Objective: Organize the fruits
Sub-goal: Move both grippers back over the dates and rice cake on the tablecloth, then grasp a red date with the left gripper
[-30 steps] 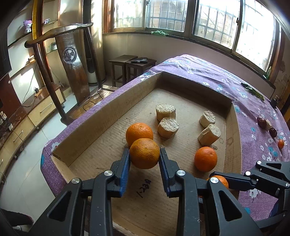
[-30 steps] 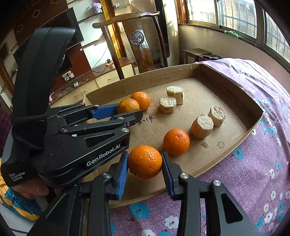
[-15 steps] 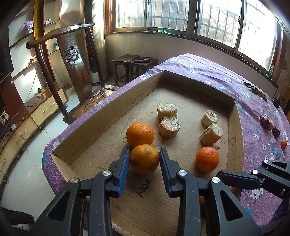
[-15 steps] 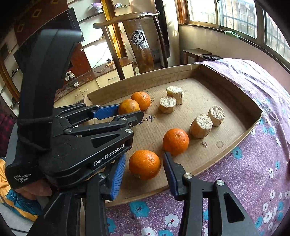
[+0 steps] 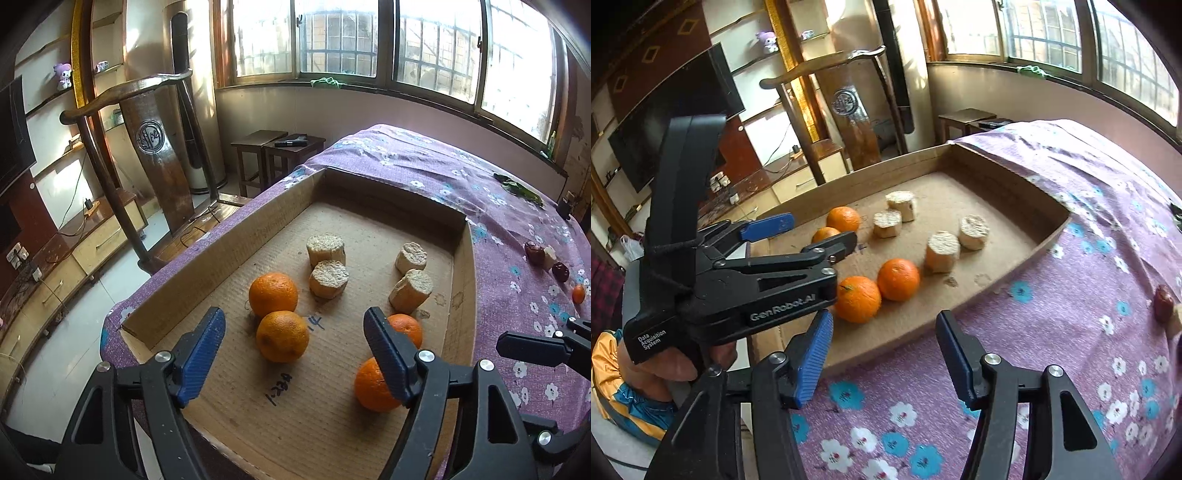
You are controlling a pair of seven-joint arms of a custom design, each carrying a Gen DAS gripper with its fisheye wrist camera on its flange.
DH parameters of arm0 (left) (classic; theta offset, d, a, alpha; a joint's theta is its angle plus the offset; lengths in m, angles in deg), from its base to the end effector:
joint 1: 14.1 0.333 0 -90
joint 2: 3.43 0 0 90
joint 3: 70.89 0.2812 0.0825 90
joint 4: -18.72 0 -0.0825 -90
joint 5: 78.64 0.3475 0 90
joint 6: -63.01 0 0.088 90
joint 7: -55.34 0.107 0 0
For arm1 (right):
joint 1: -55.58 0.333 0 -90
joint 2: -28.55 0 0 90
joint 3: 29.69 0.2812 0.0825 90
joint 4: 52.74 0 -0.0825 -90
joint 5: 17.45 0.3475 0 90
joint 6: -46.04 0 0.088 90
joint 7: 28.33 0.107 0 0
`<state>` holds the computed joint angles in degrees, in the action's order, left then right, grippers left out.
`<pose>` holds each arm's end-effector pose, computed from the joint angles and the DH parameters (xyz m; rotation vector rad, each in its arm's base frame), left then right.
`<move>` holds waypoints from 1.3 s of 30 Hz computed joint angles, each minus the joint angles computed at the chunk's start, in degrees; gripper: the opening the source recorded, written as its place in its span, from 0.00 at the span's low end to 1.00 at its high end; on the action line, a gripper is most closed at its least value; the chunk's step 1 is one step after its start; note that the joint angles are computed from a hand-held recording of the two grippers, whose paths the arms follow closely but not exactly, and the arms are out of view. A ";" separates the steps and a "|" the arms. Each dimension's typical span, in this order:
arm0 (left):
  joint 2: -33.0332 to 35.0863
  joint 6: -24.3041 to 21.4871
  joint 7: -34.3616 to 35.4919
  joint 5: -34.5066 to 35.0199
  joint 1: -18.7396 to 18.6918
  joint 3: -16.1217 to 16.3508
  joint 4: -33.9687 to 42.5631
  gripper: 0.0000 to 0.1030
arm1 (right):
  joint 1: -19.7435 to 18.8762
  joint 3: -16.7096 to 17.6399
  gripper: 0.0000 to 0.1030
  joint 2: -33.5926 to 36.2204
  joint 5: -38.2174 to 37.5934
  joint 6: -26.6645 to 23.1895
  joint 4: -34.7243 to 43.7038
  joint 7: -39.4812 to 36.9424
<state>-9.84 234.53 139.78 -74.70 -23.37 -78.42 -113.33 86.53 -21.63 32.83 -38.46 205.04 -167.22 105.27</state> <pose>0.4951 -0.1563 0.4742 -1.5333 2.0054 -0.8477 0.4438 0.3774 0.4856 -1.8978 1.5345 -0.3576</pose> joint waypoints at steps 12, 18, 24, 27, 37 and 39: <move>-0.66 -1.25 5.77 -6.05 -6.54 -1.38 1.68 0.83 | -8.06 3.70 0.66 -14.56 -5.85 0.96 -16.11 12.88; 1.47 -4.05 12.60 -12.58 -10.56 -3.03 5.37 0.85 | -14.21 6.77 0.68 -24.23 -3.97 -0.05 -25.44 16.37; 6.04 -7.01 17.43 -16.23 -11.88 -6.68 11.69 0.85 | -19.93 8.71 0.69 -34.23 0.37 -1.86 -33.91 16.85; 10.04 -8.99 16.48 -15.11 -11.79 -8.77 16.88 0.85 | -22.42 9.41 0.69 -38.07 2.89 -1.81 -37.21 16.79; 29.30 -21.71 4.30 -6.13 -14.03 -11.26 43.25 0.85 | -27.27 9.54 0.73 -42.12 10.02 4.13 -43.37 11.90; 33.70 -24.49 0.44 -2.82 -15.92 -10.20 49.73 0.85 | -27.69 9.62 0.73 -42.17 11.26 5.36 -43.86 10.59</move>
